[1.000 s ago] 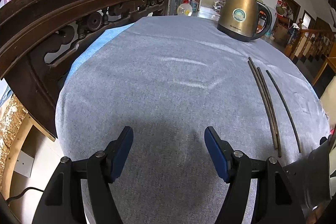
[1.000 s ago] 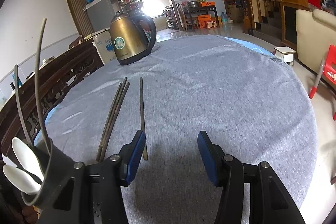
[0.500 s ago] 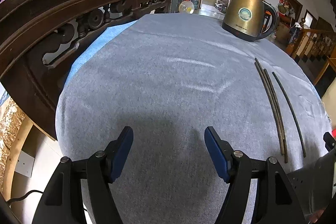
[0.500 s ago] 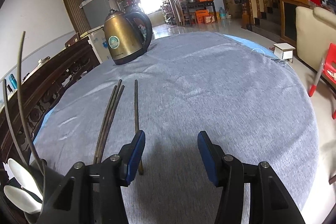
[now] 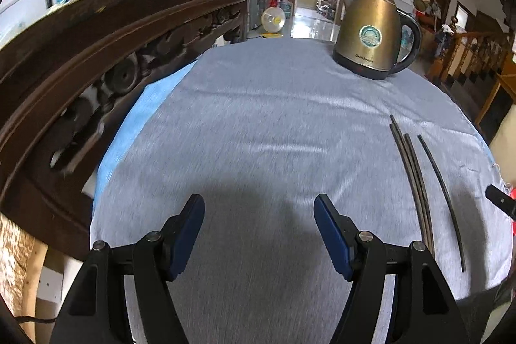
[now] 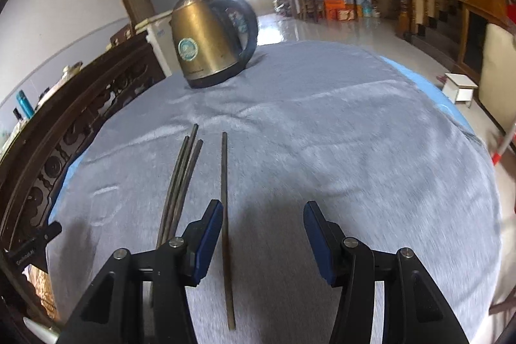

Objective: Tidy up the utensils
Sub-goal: 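Lower the right gripper onto a dark chopstick and close it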

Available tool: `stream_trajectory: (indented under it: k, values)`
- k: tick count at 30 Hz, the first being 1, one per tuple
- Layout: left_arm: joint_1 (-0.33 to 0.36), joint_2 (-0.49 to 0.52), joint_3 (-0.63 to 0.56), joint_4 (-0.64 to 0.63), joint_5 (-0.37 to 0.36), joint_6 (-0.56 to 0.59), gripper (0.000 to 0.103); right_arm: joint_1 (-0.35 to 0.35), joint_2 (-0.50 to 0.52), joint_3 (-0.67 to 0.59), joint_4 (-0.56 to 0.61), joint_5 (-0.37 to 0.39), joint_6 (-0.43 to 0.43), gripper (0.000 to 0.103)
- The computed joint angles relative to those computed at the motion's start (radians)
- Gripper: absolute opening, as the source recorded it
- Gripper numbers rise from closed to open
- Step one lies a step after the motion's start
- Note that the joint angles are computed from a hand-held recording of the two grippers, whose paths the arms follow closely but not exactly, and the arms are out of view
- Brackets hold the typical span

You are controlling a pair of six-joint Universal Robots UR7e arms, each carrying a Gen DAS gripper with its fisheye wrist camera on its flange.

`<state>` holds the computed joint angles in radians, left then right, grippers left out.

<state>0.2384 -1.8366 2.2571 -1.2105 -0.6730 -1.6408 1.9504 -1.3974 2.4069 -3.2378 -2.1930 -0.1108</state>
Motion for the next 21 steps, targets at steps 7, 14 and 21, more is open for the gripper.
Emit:
stream_trajectory:
  k: [7,14,21]
  values:
    - [0.149,0.070,-0.031,-0.301,0.017,0.307,0.071,-0.027,0.065,-0.142,0.181,0.065,0.011,0.056]
    - [0.263,0.217,-0.076,-0.588,-0.009,0.541,0.071,-0.046,0.167,-0.275,0.294,0.101,-0.008,0.056]
    - [0.333,0.348,-0.110,-0.776,-0.040,0.698,0.071,-0.064,0.285,-0.380,0.367,0.049,-0.026,0.048]
